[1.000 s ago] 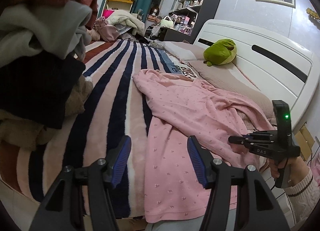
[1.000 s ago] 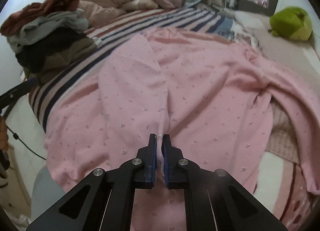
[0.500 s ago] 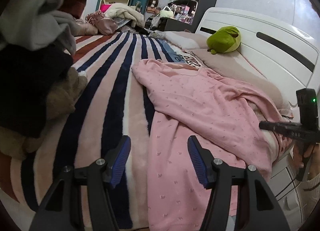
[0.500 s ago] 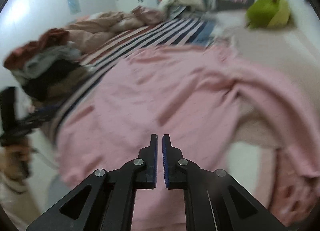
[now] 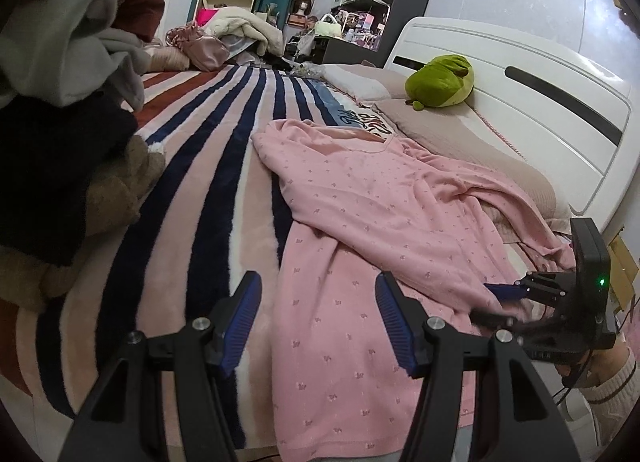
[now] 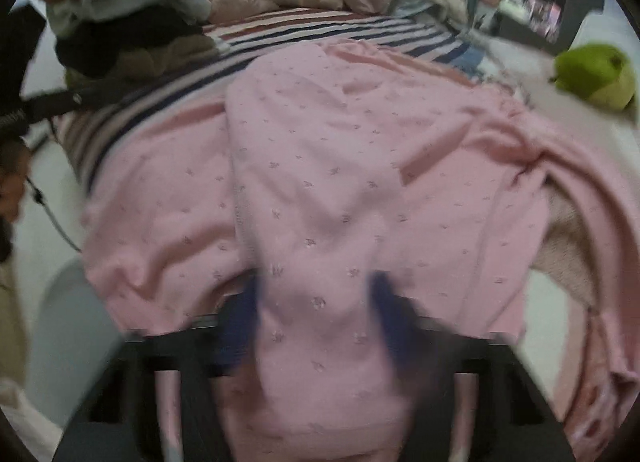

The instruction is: Fold small clothes

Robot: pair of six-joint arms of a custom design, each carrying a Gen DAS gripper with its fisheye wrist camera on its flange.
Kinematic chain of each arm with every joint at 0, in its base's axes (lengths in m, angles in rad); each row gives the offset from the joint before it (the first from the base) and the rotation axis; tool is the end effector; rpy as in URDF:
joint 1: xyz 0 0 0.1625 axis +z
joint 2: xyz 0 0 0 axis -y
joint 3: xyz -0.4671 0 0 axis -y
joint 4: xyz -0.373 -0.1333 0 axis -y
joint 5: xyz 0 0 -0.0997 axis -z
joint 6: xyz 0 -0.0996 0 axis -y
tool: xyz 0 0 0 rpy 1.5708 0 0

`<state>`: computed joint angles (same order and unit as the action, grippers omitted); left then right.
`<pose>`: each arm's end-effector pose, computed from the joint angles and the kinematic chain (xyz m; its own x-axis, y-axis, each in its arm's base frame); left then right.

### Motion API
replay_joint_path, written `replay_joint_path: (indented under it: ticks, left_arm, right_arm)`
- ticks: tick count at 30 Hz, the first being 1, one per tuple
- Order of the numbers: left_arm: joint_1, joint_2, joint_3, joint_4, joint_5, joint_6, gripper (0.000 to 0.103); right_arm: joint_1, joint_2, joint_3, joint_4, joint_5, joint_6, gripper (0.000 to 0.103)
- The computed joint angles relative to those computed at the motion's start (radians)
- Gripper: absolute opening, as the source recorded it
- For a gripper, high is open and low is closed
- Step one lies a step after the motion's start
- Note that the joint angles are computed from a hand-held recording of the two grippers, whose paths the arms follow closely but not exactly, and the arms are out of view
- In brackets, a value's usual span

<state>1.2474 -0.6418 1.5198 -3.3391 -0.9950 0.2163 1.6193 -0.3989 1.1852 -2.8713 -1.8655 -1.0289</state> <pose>-0.0574 -0.7613 0.1800 -0.8652 -0.0036 -0.5014 0.3948 0.6116 -0.6856 0.1444 -0.8216 0.0460 -0.4604 -0.6954 0.5518 -0.8465 0.5310 -0.0370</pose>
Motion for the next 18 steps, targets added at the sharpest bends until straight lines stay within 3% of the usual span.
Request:
replay_joint_path:
  ticks: [2,3,7,12,16,18]
  left_arm:
    - [0.001,-0.003,0.008,-0.008,-0.003,0.0,0.055]
    - [0.001,-0.004,0.011,-0.01,-0.003,0.0,0.055]
    - [0.01,-0.007,0.011,0.001,-0.004,0.005,0.055]
    - [0.024,0.019,-0.042,0.071,0.005,0.016,0.055]
    - [0.039,0.051,-0.096,0.15,0.019,0.016,0.055]
    - [0.042,0.065,-0.113,0.16,0.025,0.014,0.05]
  right_arm:
    - [-0.003,-0.013,0.012,-0.008,0.016,0.033,0.008]
    - [-0.002,-0.018,0.02,-0.021,0.018,0.039,0.007]
    - [-0.001,-0.047,0.063,-0.081,0.048,0.042,0.007]
    - [-0.004,-0.06,0.038,0.005,0.062,0.103,0.008]
    - [-0.008,-0.058,0.029,0.026,0.044,0.13,0.014]
    - [-0.007,-0.053,0.039,-0.005,0.022,0.116,0.014]
